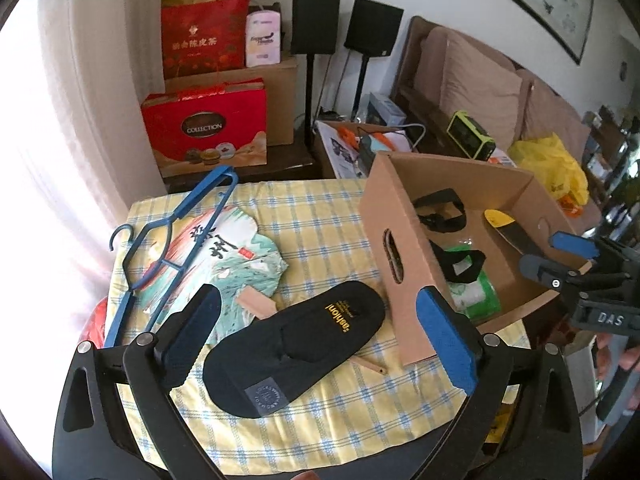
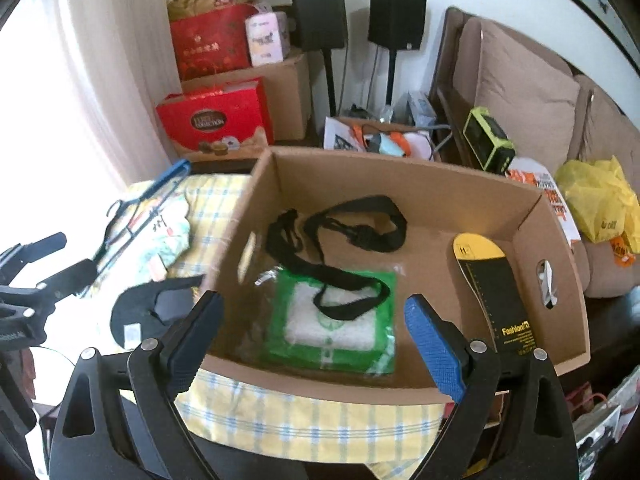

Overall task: Organize objects
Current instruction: 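Move the left tool to the other black insole on the table, then close the left gripper on the edge of the black insole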

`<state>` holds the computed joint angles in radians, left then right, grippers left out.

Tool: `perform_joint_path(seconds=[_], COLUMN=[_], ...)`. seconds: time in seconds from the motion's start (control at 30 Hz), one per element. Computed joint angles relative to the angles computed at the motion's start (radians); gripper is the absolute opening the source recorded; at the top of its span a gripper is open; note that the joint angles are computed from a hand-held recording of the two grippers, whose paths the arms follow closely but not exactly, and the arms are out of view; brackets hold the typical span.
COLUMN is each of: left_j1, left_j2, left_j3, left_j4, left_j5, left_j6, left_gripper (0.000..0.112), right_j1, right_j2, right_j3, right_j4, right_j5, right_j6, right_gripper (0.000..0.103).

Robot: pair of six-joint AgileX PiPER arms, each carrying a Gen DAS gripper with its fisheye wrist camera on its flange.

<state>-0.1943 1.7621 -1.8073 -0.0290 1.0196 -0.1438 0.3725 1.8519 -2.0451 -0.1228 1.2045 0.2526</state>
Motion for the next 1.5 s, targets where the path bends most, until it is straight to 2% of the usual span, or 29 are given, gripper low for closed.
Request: perform_joint_path(seconds=[0.17,0.37,0.73,0.9,1.1,1.27,1.5], left_j1=[0.028,0.062,0.169,0.259,0.312,0.358,0.374], left_j2=[-0.017,-0.054,-0.091,-0.089,-0.055,-0.015,0.016], left_j3=[0.028,0.080,0.212,0.318,0.399,0.425,0.430], left_j4=[-0.021,-0.034,-0.084,-0.228,-0.270,-0.344,-0.378], left_j5=[-0.002,-0.032,-0.070,-0.095,-0.127,-0.129,-0.139], left_j6=[0.023,0.050,0.164,0.301,0.347,0.399,0.435], left_gripper=[0.100,0.103,0.103,0.103,0.102,0.099,0.084], right_j1=[0.082,0.138,0.191,0.198,0.228,0.244,0.280], right_j2=[0.004,0.026,0.071,0.071,0.051,0.033,0.030], right_j3=[-0.010,-0.030,-0.069,-0.045,0.006,0.074,0.196], right_j4=[-0.093,-0.101,-0.033,0.021,0.039,0.109,0.198], right_j5=[-0.011,-0.011,-0.035,-0.075,-0.125,-0.162,-0.231], right_j6=[0.075,0.109,0.096,0.087,0.086,0.067,0.046], right_gripper=[0.093,0.093,0.093,0.093,0.093,0.080,0.062])
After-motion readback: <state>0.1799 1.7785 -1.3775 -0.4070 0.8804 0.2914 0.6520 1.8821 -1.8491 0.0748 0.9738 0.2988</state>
